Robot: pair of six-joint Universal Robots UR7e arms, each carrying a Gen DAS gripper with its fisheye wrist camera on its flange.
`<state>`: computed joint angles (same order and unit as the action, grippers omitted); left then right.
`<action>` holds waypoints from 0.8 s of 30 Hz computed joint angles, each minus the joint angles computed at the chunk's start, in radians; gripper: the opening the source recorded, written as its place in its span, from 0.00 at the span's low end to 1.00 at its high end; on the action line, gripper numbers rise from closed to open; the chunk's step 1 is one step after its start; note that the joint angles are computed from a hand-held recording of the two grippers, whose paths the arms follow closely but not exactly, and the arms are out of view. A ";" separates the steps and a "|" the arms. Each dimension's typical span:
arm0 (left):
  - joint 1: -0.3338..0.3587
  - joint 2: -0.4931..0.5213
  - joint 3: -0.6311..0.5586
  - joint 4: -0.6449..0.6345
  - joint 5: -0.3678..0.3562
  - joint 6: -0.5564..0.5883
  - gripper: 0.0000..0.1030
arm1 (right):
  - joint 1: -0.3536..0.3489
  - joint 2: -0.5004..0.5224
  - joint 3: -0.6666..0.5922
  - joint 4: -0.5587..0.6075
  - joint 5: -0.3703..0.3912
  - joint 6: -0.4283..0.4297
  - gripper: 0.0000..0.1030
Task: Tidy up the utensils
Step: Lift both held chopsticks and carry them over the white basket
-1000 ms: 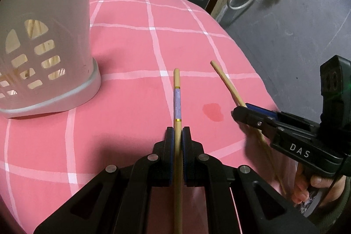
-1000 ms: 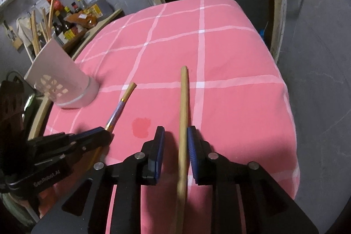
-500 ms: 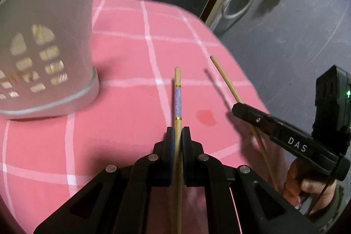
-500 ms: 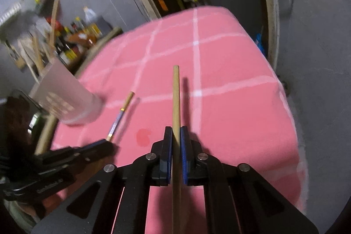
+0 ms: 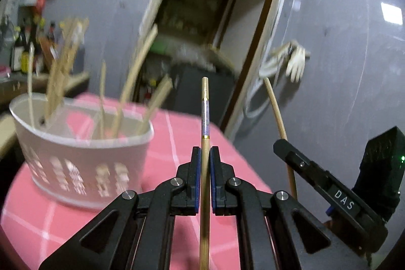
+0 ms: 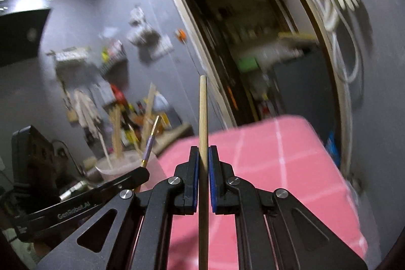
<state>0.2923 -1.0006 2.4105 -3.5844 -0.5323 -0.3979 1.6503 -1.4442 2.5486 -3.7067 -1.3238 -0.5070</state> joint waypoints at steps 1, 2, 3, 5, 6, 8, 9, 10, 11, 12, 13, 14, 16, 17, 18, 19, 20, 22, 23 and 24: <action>-0.010 0.003 0.002 -0.048 0.018 0.041 0.04 | 0.011 0.021 -0.009 -0.027 0.017 0.007 0.05; -0.015 0.012 -0.003 -0.091 0.034 0.087 0.04 | 0.014 0.034 -0.015 -0.043 0.035 0.013 0.05; -0.021 0.013 -0.004 -0.122 0.052 0.125 0.04 | 0.024 0.057 -0.029 -0.060 0.055 0.026 0.05; -0.030 -0.001 -0.003 -0.185 0.080 0.193 0.04 | 0.050 0.101 -0.059 -0.088 0.081 0.049 0.05; -0.032 -0.017 0.002 -0.198 0.087 0.213 0.04 | 0.062 0.126 -0.074 -0.107 0.095 0.060 0.05; -0.023 -0.024 -0.016 -0.257 0.103 0.289 0.04 | 0.093 0.176 -0.110 -0.135 0.112 0.083 0.05; -0.023 -0.031 -0.018 -0.279 0.112 0.321 0.04 | 0.102 0.193 -0.121 -0.145 0.121 0.089 0.05; -0.023 -0.035 -0.022 -0.309 0.120 0.361 0.04 | 0.116 0.215 -0.139 -0.152 0.129 0.098 0.05; -0.018 -0.039 -0.034 -0.351 0.126 0.420 0.04 | 0.133 0.244 -0.165 -0.160 0.134 0.110 0.05; -0.016 -0.046 -0.039 -0.380 0.128 0.459 0.04 | 0.144 0.258 -0.178 -0.164 0.138 0.121 0.05; -0.010 -0.051 -0.046 -0.411 0.129 0.493 0.04 | 0.153 0.281 -0.200 -0.165 0.151 0.135 0.05; -0.003 -0.064 -0.046 -0.429 0.126 0.514 0.04 | 0.160 0.298 -0.217 -0.166 0.160 0.149 0.05; 0.022 -0.103 -0.044 -0.446 0.109 0.533 0.04 | 0.173 0.336 -0.255 -0.169 0.176 0.175 0.05; 0.034 -0.120 -0.044 -0.452 0.101 0.543 0.04 | 0.178 0.359 -0.276 -0.174 0.182 0.188 0.05; 0.045 -0.135 -0.044 -0.467 0.097 0.560 0.04 | 0.177 0.370 -0.286 -0.180 0.194 0.195 0.05; 0.057 -0.140 -0.050 -0.498 0.098 0.591 0.04 | 0.180 0.386 -0.300 -0.188 0.195 0.201 0.05; 0.062 -0.149 -0.054 -0.508 0.096 0.601 0.04 | 0.180 0.394 -0.308 -0.197 0.192 0.203 0.05; 0.083 -0.156 -0.064 -0.567 0.091 0.649 0.04 | 0.181 0.418 -0.325 -0.218 0.187 0.214 0.05; 0.085 -0.157 -0.070 -0.589 0.095 0.667 0.04 | 0.183 0.428 -0.328 -0.233 0.180 0.213 0.05; 0.091 -0.154 -0.079 -0.622 0.094 0.694 0.04 | 0.188 0.442 -0.336 -0.251 0.167 0.208 0.05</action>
<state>0.3833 -1.1549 2.3320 -4.2069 -0.4379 0.2958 1.8384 -1.0024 2.2128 -3.9576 -1.1572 -0.2985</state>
